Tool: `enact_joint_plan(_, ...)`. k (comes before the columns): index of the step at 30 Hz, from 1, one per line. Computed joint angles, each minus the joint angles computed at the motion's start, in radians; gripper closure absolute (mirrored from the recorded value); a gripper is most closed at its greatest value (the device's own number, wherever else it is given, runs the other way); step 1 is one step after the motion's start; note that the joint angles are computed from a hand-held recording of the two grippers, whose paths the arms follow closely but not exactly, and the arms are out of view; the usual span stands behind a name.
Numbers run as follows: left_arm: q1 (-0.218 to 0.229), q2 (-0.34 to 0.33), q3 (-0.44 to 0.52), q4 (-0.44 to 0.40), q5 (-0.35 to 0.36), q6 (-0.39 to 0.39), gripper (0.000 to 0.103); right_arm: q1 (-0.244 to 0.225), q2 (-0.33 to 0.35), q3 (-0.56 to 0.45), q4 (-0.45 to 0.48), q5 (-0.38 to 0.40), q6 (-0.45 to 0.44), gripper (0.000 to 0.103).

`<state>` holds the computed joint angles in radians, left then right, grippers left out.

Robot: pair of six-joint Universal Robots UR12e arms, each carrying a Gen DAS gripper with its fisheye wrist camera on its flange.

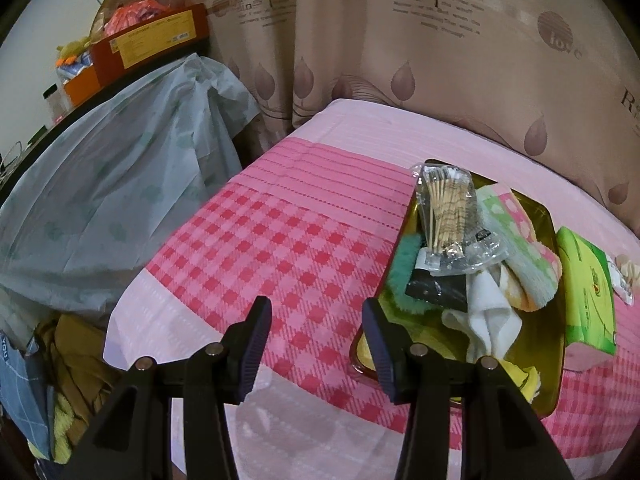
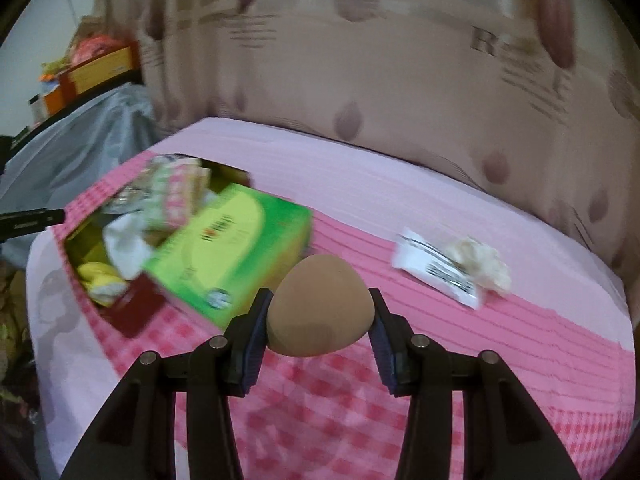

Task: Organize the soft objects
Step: 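Carry the egg sponge with the right tool into the tray and release it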

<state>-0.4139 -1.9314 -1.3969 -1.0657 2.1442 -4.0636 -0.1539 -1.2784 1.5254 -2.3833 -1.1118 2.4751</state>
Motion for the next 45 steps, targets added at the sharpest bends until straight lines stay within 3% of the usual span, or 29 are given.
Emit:
enact_joint_plan(17,0.015,0.025,-0.025,-0.024,-0.001,-0.115,0.055,0.123,-0.013,0.018,0.118,0.120,-0.127,0.060)
enact_joint_plan(26,0.013,0.021,-0.019,-0.043,0.010,-0.116,0.055,0.177,0.027,-0.005,0.126,0.079,-0.131,0.060)
enact_joint_plan(35,0.012,0.018,-0.017,-0.046,0.016,-0.103,0.055,0.193,0.049,-0.015,0.135,0.043,-0.130,0.059)
enact_joint_plan(40,0.011,0.016,-0.015,-0.046,0.015,-0.100,0.055,0.190,0.047,-0.012,0.138,0.053,-0.122,0.056)
enact_joint_plan(45,0.011,0.014,-0.013,-0.047,0.016,-0.094,0.055,0.182,0.040,-0.008,0.137,0.076,-0.107,0.035)
